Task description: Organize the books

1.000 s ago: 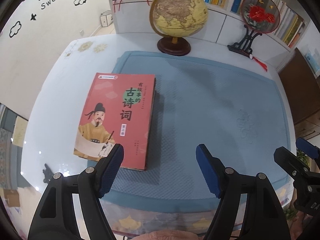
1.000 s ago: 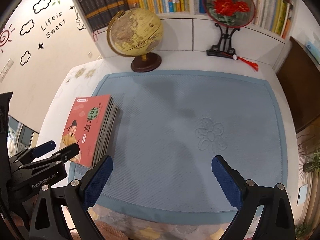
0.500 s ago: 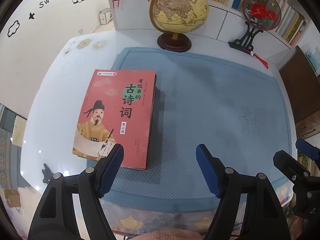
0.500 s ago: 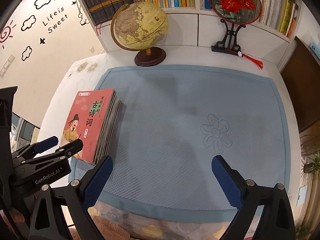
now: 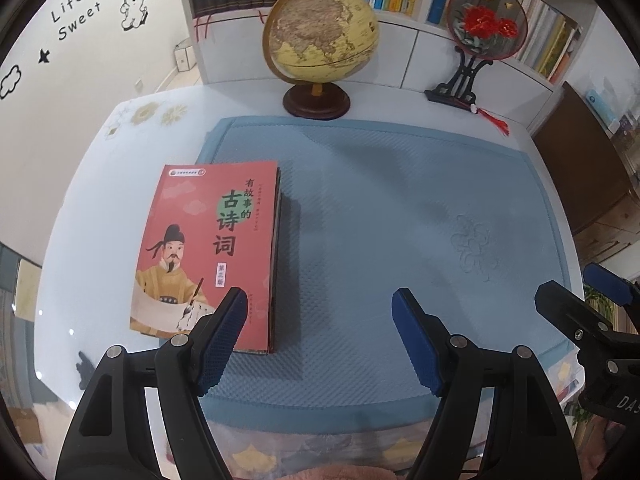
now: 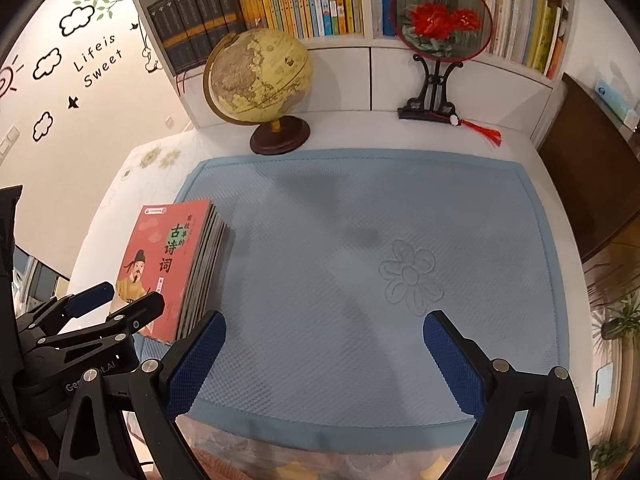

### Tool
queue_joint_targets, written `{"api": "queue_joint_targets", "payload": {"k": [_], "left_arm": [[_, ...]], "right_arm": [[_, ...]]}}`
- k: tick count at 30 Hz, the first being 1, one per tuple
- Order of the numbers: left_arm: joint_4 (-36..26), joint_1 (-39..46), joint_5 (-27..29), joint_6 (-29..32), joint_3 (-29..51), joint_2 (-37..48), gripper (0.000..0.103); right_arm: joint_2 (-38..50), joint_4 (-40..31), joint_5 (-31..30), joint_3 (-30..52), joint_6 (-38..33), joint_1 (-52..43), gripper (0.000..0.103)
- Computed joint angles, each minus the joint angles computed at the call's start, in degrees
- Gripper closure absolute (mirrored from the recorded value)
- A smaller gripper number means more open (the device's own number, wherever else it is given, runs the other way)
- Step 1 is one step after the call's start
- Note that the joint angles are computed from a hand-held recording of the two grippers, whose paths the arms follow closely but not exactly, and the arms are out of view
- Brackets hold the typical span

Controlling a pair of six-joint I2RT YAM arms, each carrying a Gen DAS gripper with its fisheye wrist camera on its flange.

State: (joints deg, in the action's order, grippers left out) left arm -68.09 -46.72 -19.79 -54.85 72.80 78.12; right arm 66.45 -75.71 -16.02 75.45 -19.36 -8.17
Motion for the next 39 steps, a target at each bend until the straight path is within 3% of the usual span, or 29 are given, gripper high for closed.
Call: {"api": "queue_joint_targets", "payload": {"k": [24, 27, 39], "left_arm": [[-0.51, -3.24, -6.61, 0.4, 2.54, 1.34, 0.03], [0.41, -2.88, -6.03, 1.29, 2.34, 1.54, 0.02], [0.85, -4.51, -6.21, 1.3, 4.81, 5.71, 0.019]], "right_arm": [[-2.79, 1.96, -1.38, -0.87, 0.15, -2.84, 0.004], [-2.37, 1.64, -1.49, -0.93, -0.47, -3.7, 0.004], [-1.31, 0.38, -3.7, -1.29, -4.76, -9.73, 0.004]]}}
